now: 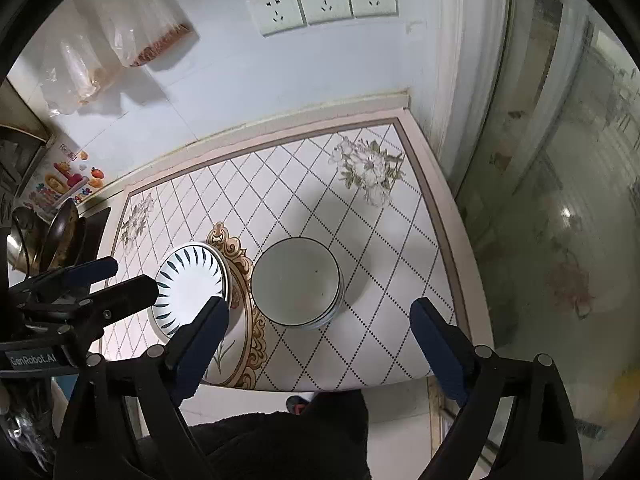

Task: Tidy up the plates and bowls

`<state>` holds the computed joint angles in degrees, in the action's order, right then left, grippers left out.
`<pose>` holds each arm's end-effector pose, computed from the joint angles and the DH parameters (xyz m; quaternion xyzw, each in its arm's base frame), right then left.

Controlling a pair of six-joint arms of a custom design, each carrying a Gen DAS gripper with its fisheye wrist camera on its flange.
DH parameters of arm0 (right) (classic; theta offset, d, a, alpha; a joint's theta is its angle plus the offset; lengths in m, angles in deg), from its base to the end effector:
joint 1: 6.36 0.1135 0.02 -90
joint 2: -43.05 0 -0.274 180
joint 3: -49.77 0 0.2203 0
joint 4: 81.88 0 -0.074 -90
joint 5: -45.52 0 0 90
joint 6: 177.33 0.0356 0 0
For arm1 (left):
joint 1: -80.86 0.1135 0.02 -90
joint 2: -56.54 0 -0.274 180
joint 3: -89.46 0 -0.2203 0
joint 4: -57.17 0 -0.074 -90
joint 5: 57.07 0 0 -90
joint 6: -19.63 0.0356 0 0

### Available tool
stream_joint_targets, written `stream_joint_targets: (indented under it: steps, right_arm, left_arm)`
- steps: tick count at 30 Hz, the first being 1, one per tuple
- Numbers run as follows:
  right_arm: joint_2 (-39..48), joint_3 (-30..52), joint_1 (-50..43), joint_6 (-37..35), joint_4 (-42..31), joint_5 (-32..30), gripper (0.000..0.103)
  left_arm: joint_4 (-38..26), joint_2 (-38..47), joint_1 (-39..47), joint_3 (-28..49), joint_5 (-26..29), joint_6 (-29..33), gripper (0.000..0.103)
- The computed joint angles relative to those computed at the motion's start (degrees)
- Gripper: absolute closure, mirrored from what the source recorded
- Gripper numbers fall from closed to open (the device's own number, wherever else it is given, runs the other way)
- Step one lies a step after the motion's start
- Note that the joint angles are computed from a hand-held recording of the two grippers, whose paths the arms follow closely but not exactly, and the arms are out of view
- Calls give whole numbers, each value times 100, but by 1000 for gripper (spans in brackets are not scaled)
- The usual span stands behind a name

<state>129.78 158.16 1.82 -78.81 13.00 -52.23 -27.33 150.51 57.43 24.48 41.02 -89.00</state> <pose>0.2546 0.0415 0.3706 -0.0126 0.9711 0.0983 0.2170 0.2672 -0.1213 0.3682 0.0568 0.9693 -0.1463 0.1892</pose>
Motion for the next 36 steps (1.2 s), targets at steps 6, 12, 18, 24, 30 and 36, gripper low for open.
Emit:
stream_joint_targets:
  steps: [6,12,18,24,30,36]
  right_arm:
    - [80,24,-68,-13,69,-143,7]
    - [413,-592,-362,-6,761,-870,7]
    - [1238,-1339,-746,-11,1608,-1938,7]
    - [2244,-1832,-964,-82,2312,-2439,7]
    - [3181,-2073,-1123,-112,2860,-3147,7]
    - [3773,-2276,-1152,78,3512,-3698,7]
  left_arm:
    - [215,79,50,-140,34,-56,7]
    - [706,627,60,-445,-218,-37,7]
    - [1026,1710,226,-411,176,-102,8]
    - [1010,2776,335,21,652,-87,10]
    - [995,3446,365,293,1293,-100,16]
    - [1372,3612,316,-17,1682,-118,20]
